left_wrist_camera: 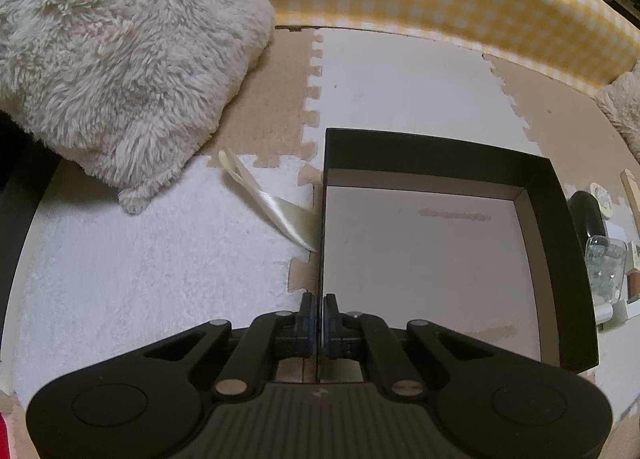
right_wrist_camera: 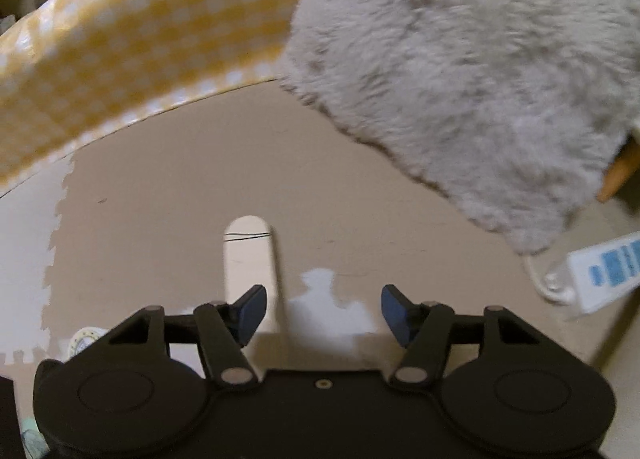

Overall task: Organize rigid objects
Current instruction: 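Close the right gripper on the flat wooden stick, then carry the wooden stick with the right gripper and lower it into the black box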

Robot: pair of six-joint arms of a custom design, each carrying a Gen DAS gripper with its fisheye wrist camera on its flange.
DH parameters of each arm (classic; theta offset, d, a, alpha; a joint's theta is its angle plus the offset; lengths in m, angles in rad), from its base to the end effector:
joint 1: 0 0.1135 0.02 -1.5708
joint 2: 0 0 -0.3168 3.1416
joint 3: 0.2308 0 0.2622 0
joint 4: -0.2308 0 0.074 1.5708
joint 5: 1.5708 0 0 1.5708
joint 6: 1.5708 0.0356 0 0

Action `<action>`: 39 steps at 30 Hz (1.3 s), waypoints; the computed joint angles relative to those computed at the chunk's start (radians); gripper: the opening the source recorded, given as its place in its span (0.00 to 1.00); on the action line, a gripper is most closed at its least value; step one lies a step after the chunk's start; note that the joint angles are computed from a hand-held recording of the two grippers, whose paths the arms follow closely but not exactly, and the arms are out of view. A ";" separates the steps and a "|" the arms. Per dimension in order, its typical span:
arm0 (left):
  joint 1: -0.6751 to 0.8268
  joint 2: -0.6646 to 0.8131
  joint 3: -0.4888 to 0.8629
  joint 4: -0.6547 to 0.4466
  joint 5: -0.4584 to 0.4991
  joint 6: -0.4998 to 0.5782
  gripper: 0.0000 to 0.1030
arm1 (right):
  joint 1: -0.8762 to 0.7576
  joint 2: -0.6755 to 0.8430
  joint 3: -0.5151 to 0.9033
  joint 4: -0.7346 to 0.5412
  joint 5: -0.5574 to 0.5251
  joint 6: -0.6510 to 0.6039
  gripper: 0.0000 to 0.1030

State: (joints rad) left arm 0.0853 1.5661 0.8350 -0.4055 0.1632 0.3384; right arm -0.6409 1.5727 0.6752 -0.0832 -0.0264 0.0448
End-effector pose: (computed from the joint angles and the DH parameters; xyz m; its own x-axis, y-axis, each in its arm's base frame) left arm 0.2939 0.0193 0.2055 -0.8579 0.2554 -0.4458 0.2850 0.9585 0.0006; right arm 0.2311 -0.1712 0.1771 -0.6391 0.5326 -0.5549 0.6152 0.7870 0.0468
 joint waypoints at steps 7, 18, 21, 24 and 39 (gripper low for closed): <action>0.002 0.003 0.001 0.012 0.015 -0.015 0.04 | 0.070 0.073 -0.004 0.075 0.003 0.000 0.55; 0.006 0.009 0.008 0.005 0.024 -0.028 0.04 | 0.150 0.115 0.031 0.033 0.056 0.011 0.33; 0.008 0.010 0.008 0.006 0.026 -0.025 0.04 | 0.153 0.076 0.033 0.008 0.029 0.046 0.33; 0.008 0.010 0.007 0.007 0.024 -0.022 0.04 | 0.188 -0.004 0.018 -0.011 -0.024 0.098 0.33; 0.000 0.000 -0.001 0.012 0.016 -0.016 0.04 | 0.650 -0.247 0.011 -0.126 -0.194 0.381 0.33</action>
